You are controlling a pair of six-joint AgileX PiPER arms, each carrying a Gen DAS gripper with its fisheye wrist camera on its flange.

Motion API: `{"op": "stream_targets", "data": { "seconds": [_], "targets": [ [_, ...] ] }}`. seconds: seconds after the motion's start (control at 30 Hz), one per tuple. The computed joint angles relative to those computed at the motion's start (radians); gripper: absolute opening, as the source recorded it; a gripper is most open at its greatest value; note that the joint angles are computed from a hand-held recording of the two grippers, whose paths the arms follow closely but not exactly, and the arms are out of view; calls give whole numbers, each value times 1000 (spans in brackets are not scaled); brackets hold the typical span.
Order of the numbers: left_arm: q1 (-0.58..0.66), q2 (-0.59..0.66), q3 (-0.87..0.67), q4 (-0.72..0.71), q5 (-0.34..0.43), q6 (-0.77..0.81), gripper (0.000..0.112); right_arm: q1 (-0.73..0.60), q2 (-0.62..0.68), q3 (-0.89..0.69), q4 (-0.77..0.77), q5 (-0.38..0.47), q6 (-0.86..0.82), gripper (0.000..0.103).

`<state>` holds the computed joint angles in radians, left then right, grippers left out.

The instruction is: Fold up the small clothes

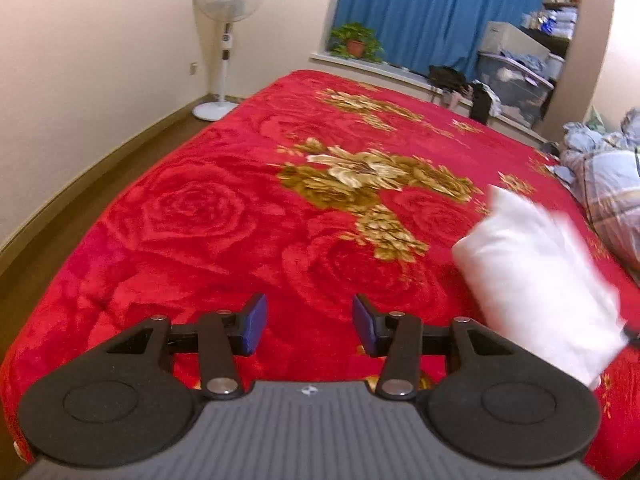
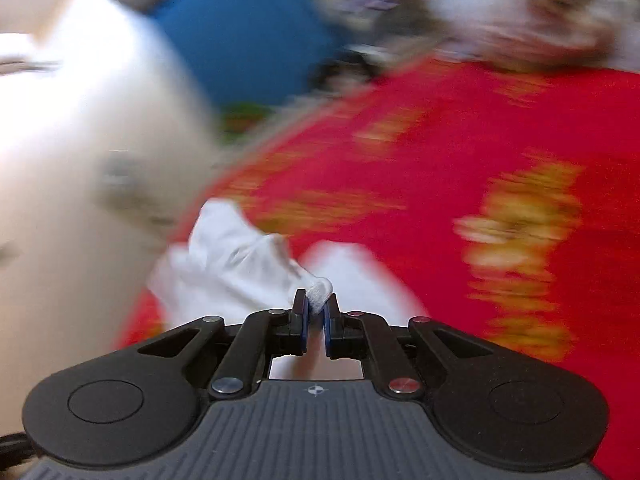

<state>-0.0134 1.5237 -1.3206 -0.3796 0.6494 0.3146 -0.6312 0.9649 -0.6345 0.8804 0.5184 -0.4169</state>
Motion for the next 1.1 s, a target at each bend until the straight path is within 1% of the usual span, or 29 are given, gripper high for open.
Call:
{"op": "stream_targets", "data": {
  "seconds": [0.03, 0.07, 0.1, 0.13, 0.17, 0.23, 0.27, 0.3, 0.37, 0.4, 0.43, 0.47, 0.5, 0.53, 0.57, 0.63, 0.73, 0.77, 0.8, 0.83, 0.87, 1.0, 1.1],
  "targets": [
    [-10, 2, 0, 8, -2, -2, 52, -66, 51, -2, -66, 28, 40, 7],
    [-21, 5, 0, 18, -2, -7, 52, -129, 93, 5, -92, 53, 71, 7],
    [-30, 7, -2, 27, -1, -16, 52, -210, 145, 4, -78, 106, 63, 11],
    [-37, 8, -3, 31, 0, -23, 52, -272, 190, -7, -51, 169, 19, 13],
    [-39, 11, -5, 27, 4, -20, 52, -310, 219, -28, -63, 218, 15, 17],
    [-48, 19, -12, 20, 9, -16, 52, -337, 199, -65, -110, 241, 42, 19],
    [-52, 23, -16, 14, 10, -9, 52, -351, 194, -100, -114, 267, 36, 22],
    [-58, 25, -16, 13, 9, -3, 52, -366, 195, -143, -114, 302, 35, 23],
    [-73, 27, -13, 15, 3, 10, 52, -401, 233, -266, -84, 402, -10, 23],
    [-82, 26, -8, 19, -2, 17, 52, -394, 271, -333, -66, 431, -37, 26],
    [-91, 25, -3, 22, -6, 22, 52, -395, 305, -395, -45, 466, -86, 32],
    [-102, 25, 3, 20, -12, 33, 52, -390, 337, -460, -39, 503, -125, 50],
    [-113, 25, 6, 19, -17, 43, 52, -370, 379, -521, -38, 535, -164, 65],
    [-126, 29, 5, 20, -17, 49, 52, -347, 431, -581, -42, 556, -190, 68],
    [-144, 40, -8, 28, -8, 41, 52, -320, 477, -619, -46, 573, -228, 68],
    [-194, 67, -41, 68, 6, -21, 53, -256, 565, -664, -68, 561, -262, 68],
    [-291, 121, -104, 198, 17, -185, 55, -198, 657, -647, -77, 520, -293, 67],
    [-326, 143, -129, 248, 22, -248, 55, -170, 680, -644, -110, 494, -273, 66],
    [-353, 160, -149, 280, 25, -291, 55, -140, 696, -640, -164, 454, -214, 66],
    [-378, 180, -171, 307, 28, -334, 56, -127, 701, -631, -178, 427, -184, 66],
    [-400, 200, -190, 325, 29, -368, 56, -123, 719, -625, -152, 408, -193, 64],
    [-459, 270, -250, 351, 21, -436, 61, -113, 760, -616, -175, 413, -206, 65],
    [-486, 329, -302, 343, 21, -456, 64, -117, 761, -622, -169, 424, -206, 65]
  ]
}}
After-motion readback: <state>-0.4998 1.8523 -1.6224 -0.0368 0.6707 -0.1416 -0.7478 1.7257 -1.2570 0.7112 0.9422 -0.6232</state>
